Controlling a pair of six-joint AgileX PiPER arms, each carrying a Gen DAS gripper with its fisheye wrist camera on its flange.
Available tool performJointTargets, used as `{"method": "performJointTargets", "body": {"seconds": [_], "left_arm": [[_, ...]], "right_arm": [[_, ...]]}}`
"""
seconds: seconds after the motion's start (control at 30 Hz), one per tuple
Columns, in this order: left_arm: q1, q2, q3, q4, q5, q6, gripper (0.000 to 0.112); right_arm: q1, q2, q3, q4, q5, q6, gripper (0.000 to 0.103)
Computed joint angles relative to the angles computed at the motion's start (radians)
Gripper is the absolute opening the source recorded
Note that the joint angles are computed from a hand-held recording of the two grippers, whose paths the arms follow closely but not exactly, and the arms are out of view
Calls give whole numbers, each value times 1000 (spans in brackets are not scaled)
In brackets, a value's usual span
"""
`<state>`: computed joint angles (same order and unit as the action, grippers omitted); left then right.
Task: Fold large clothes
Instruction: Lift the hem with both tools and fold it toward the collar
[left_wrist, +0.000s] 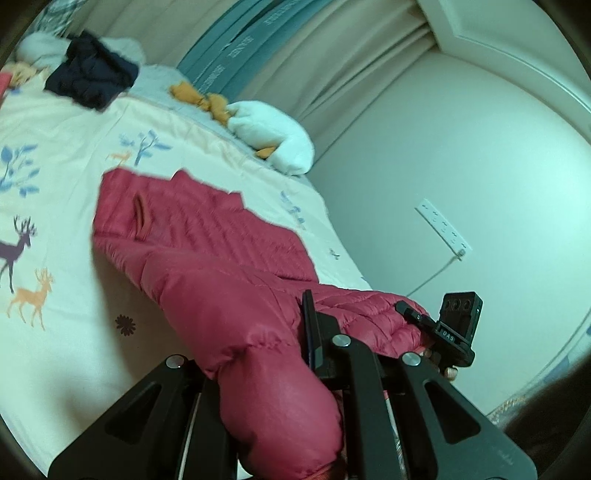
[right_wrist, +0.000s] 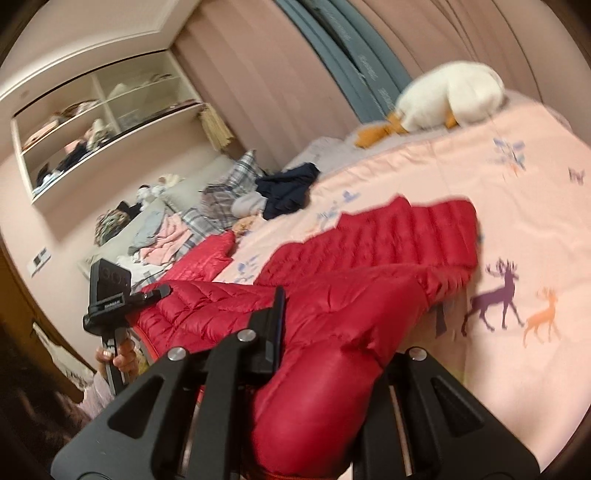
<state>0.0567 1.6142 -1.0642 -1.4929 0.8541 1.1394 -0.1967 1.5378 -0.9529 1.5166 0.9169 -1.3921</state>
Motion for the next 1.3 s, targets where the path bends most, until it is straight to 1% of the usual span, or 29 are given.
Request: {"method": "performJointTargets", "body": {"seconds": [0.2, 0.27, 0.4, 0.5, 0.6, 0.77, 0.9, 1.03, 1.2, 1.3], "left_arm": [[23, -109, 50, -1, 61, 47, 11], [25, -134, 53, 1, 67, 49, 11], [29, -200, 78, -10, 75, 83, 11], [33, -225, 82, -29, 90, 110, 11], [36, -222, 73, -43, 94, 120, 12], [30, -161, 47, -56, 80, 104, 12], [25, -111, 15, -53, 61, 79, 12], [-5, -9, -98, 12, -7, -12, 12], [-19, 158, -262, 80, -52, -137, 12], [-22, 265, -372, 137, -75, -238, 12]], "right_arm": [[-55, -107, 41, 18, 99, -73, 13], [-79, -150, 47, 25, 143, -88, 13], [-113, -189, 51, 46, 212, -116, 13], [-125, -192, 45, 68, 235, -123, 14], [-112, -176, 34, 73, 207, -115, 14], [-79, -123, 4, 70, 150, -85, 15], [-29, -48, -70, 54, 73, -33, 15], [33, 82, -205, -1, -32, 71, 16], [83, 238, -364, -69, -128, 183, 16], [116, 337, -481, -158, -190, 290, 16]]}}
